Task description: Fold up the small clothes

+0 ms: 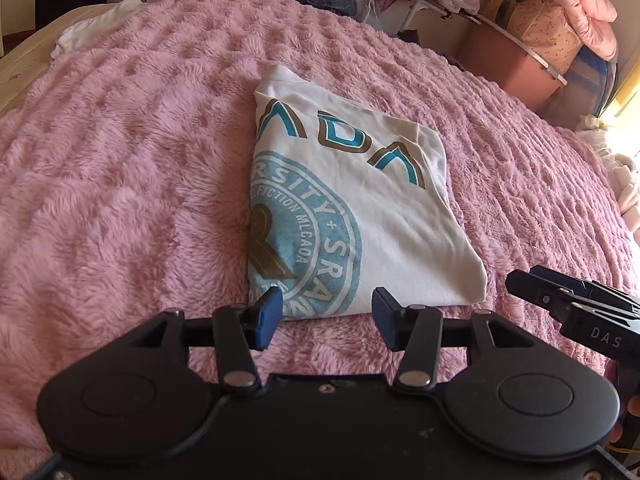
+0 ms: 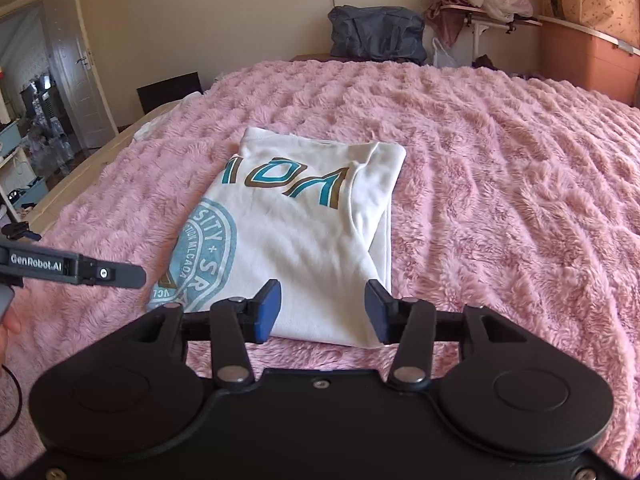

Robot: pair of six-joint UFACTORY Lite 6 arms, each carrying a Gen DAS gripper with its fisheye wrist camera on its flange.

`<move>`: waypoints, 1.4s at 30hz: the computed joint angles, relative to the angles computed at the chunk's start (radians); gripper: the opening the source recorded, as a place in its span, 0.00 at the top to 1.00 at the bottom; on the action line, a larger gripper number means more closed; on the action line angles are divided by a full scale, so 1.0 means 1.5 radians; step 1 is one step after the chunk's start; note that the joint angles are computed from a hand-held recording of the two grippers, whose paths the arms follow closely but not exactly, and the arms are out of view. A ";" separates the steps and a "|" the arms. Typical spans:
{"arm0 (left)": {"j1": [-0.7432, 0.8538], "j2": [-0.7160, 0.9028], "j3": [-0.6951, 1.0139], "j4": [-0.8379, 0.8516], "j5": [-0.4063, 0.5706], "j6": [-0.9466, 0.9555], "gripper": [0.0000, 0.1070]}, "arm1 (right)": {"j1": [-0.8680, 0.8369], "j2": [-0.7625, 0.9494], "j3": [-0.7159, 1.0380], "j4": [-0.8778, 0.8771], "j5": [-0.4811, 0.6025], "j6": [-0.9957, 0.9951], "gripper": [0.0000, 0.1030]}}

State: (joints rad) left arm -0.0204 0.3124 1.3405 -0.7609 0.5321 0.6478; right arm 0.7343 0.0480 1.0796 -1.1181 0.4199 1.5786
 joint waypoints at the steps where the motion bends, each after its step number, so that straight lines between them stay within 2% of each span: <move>1: -0.006 -0.016 -0.012 0.023 -0.003 -0.021 0.50 | 0.010 -0.005 0.014 0.042 0.013 -0.023 0.53; 6: -0.050 -0.098 -0.074 0.196 -0.041 -0.181 0.49 | 0.072 -0.006 0.062 0.106 0.108 -0.056 0.44; 10: -0.065 -0.139 -0.097 0.271 -0.043 -0.270 0.48 | 0.122 -0.010 0.082 0.123 0.194 -0.049 0.39; 14: -0.093 -0.164 -0.102 0.391 -0.035 -0.387 0.47 | 0.157 -0.006 0.091 0.147 0.242 -0.051 0.33; 28: -0.114 -0.215 -0.130 0.502 -0.008 -0.503 0.44 | 0.192 0.059 0.175 0.184 0.279 -0.087 0.30; 42: -0.139 -0.213 -0.127 0.593 0.000 -0.586 0.43 | 0.189 0.076 0.192 0.198 0.283 -0.098 0.28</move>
State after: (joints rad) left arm -0.2289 -0.0065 1.1493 0.1286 0.5323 -0.2316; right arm 1.0182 0.1613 1.3679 -0.8207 0.8445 1.4310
